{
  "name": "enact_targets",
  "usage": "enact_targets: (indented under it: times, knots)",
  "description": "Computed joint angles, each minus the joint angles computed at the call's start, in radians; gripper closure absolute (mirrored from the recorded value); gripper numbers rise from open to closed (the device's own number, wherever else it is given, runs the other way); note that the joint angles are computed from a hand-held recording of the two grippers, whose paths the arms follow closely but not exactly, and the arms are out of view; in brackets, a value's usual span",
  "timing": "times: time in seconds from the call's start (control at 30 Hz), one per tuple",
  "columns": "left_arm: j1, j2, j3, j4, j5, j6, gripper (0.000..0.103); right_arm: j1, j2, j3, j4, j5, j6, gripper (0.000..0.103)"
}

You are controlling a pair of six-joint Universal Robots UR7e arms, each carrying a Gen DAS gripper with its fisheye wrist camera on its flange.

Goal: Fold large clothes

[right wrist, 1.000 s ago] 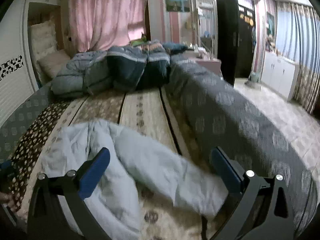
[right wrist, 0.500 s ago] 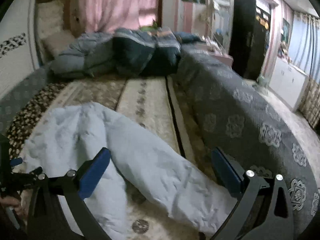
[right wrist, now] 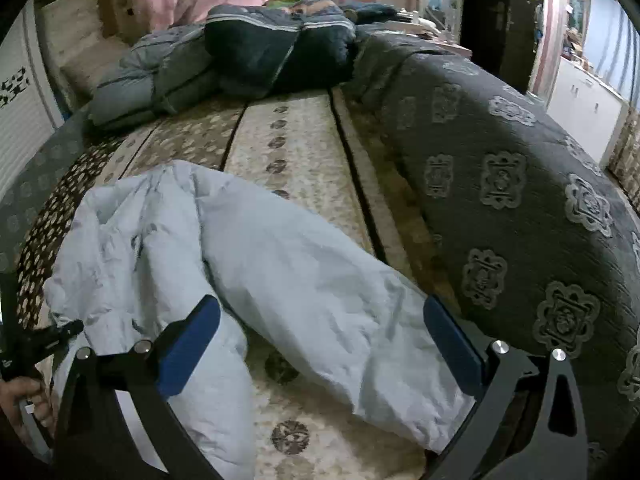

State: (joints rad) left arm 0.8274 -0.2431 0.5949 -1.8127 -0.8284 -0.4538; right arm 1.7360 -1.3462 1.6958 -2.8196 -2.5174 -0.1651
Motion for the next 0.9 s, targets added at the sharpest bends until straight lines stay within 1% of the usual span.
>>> enact_targets:
  times: [0.03, 0.07, 0.1, 0.13, 0.17, 0.23, 0.27, 0.3, 0.33, 0.37, 0.4, 0.43, 0.5, 0.53, 0.57, 0.67, 0.7, 0.73, 0.77, 0.8, 0.83, 0.87, 0.9]
  knots:
    - [-0.001, 0.002, -0.004, -0.003, 0.005, 0.015, 0.094, 0.002, 0.006, -0.002, -0.004, -0.004, -0.004, 0.002]
    - [-0.002, -0.011, 0.017, -0.034, 0.014, 0.035, 0.096, 0.002, 0.012, -0.005, -0.005, -0.007, -0.003, 0.002]
    - [-0.002, -0.019, 0.026, -0.057, 0.024, 0.048, 0.097, 0.001, 0.016, -0.009, -0.004, -0.008, -0.001, 0.002]
    - [-0.005, -0.035, 0.047, -0.097, 0.052, 0.066, 0.097, -0.001, 0.022, -0.012, -0.003, -0.01, 0.002, 0.002]
    - [-0.014, -0.047, 0.064, -0.147, 0.115, 0.096, 0.098, -0.004, 0.025, -0.015, 0.002, -0.012, 0.007, 0.002]
    - [-0.029, -0.065, 0.094, -0.31, 0.298, 0.195, 0.098, -0.014, 0.035, -0.024, 0.029, -0.012, 0.025, 0.002]
    - [-0.025, -0.075, 0.085, -0.383, 0.39, 0.253, 0.098, -0.017, 0.038, -0.027, 0.035, -0.013, 0.03, 0.002]
    - [-0.014, -0.077, 0.071, -0.415, 0.44, 0.27, 0.099, -0.023, 0.042, -0.031, 0.046, -0.013, 0.04, 0.002]
    - [0.002, -0.095, 0.065, -0.404, 0.464, 0.244, 0.099, -0.031, 0.046, -0.035, 0.058, -0.01, 0.051, 0.002]
    - [0.019, -0.114, 0.061, -0.362, 0.488, 0.202, 0.099, -0.037, 0.05, -0.039, 0.063, -0.009, 0.057, 0.002]
    - [0.043, -0.13, 0.058, -0.325, 0.529, 0.177, 0.099, -0.044, 0.055, -0.044, 0.07, -0.01, 0.067, 0.002]
    - [0.059, -0.145, 0.07, -0.3, 0.549, 0.15, 0.099, -0.049, 0.059, -0.048, 0.075, -0.011, 0.072, 0.002]
    - [0.09, -0.175, 0.095, -0.205, 0.572, 0.07, 0.099, -0.06, 0.066, -0.056, 0.094, -0.009, 0.08, 0.002]
    - [0.101, -0.176, 0.096, -0.177, 0.589, 0.058, 0.099, -0.068, 0.071, -0.062, 0.108, -0.013, 0.084, 0.002]
    - [0.108, -0.178, 0.103, -0.172, 0.602, 0.064, 0.098, -0.076, 0.075, -0.066, 0.112, -0.015, 0.083, 0.002]
    - [0.136, -0.142, 0.043, -0.156, 0.628, 0.097, 0.095, -0.101, 0.085, -0.076, 0.116, -0.022, 0.096, 0.002]
    - [0.146, -0.121, -0.002, -0.127, 0.624, 0.088, 0.094, -0.109, 0.087, -0.08, 0.117, -0.021, 0.106, 0.002]
    - [0.152, -0.108, -0.044, -0.057, 0.618, 0.046, 0.092, -0.119, 0.092, -0.085, 0.116, -0.018, 0.116, 0.002]
    - [0.16, -0.096, -0.081, -0.013, 0.602, 0.025, 0.09, -0.131, 0.098, -0.092, 0.113, -0.011, 0.12, 0.002]
    - [0.171, -0.103, -0.077, -0.011, 0.581, 0.017, 0.089, -0.141, 0.108, -0.098, 0.098, -0.006, 0.11, 0.002]
    - [0.175, -0.135, -0.03, -0.005, 0.559, -0.014, 0.088, -0.146, 0.117, -0.104, 0.084, -0.001, 0.094, 0.002]
    - [0.18, -0.144, -0.024, -0.023, 0.529, -0.013, 0.087, -0.152, 0.128, -0.111, 0.064, 0.005, 0.072, 0.002]
    - [0.184, -0.127, -0.052, -0.036, 0.511, -0.006, 0.085, -0.159, 0.148, -0.122, 0.026, 0.011, 0.035, 0.002]
